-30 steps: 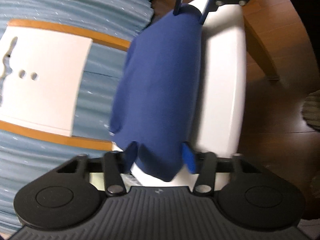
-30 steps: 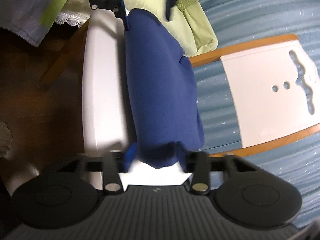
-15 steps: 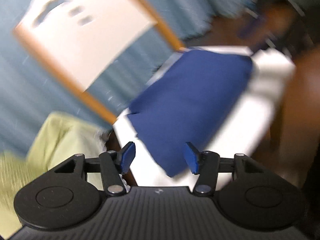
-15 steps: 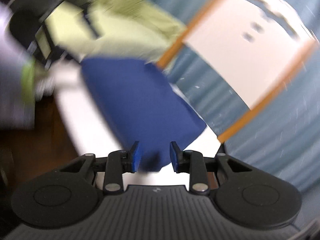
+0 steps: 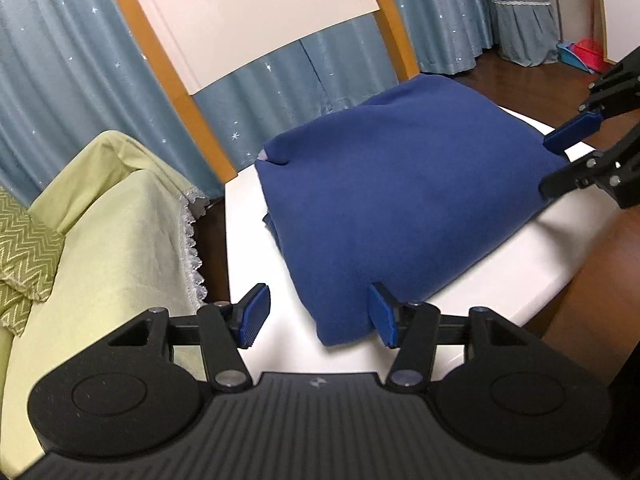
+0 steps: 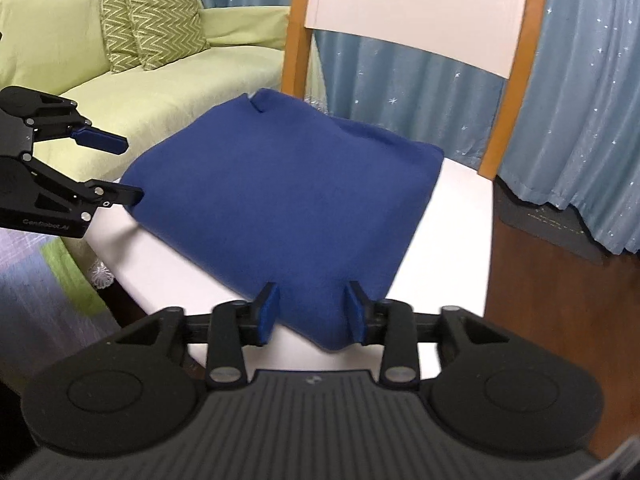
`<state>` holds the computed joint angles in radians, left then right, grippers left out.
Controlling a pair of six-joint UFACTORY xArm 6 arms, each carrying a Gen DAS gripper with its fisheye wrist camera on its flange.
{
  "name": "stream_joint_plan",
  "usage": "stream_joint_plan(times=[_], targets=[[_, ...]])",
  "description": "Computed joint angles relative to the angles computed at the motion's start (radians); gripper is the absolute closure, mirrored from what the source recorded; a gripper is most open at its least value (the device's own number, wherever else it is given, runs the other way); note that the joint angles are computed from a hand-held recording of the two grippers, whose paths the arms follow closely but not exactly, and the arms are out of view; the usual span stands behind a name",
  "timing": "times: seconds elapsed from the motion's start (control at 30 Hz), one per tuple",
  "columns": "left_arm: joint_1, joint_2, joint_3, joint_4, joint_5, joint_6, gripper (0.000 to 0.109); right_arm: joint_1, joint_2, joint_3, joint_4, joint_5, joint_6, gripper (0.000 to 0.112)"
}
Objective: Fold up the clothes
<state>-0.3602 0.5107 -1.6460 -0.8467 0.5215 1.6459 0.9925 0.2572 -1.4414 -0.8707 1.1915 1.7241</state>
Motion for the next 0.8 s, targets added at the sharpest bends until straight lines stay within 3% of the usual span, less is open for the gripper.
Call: stream_joint_plan(times=[0.13,0.2,0.27,0.33,0.37,0.4,0.53,0.8], targets=[[0.009,-0.109,0.139,-0.053,-0.041,-0.105,0.031,0.049,-0.015,-0.009,-0.025,0.049,0.081,0.067],[0.012,-0.174,0.226,-0.063,-0.052,-0.154,0.028,0.095,-0.001,-0.042,-0.016,0.105,0.139,0.061],[0.021,-0.232,0.299,-0.047,-0.041,-0.210,0.025,0.137,0.022,-0.080,-0.002,0.152,0.197,0.044],[0.029,-0.264,0.338,-0.037,-0.030,-0.251,0.006,0.193,0.066,-0.142,0.017,0.228,0.263,0.027],[0.035,-0.309,0.391,-0.065,-0.021,-0.260,0.006,0.212,0.080,-0.164,0.025,0.254,0.290,0.015],[0.038,-0.322,0.405,-0.072,-0.017,-0.264,0.006,0.226,0.091,-0.180,0.033,0.276,0.315,0.011],[0.041,-0.414,0.504,-0.121,-0.027,-0.254,0.006,0.281,0.127,-0.242,0.076,0.333,0.412,0.010],[0.043,-0.499,0.570,-0.137,-0.034,-0.258,0.006,0.307,0.182,-0.354,0.074,0.420,0.398,0.010]])
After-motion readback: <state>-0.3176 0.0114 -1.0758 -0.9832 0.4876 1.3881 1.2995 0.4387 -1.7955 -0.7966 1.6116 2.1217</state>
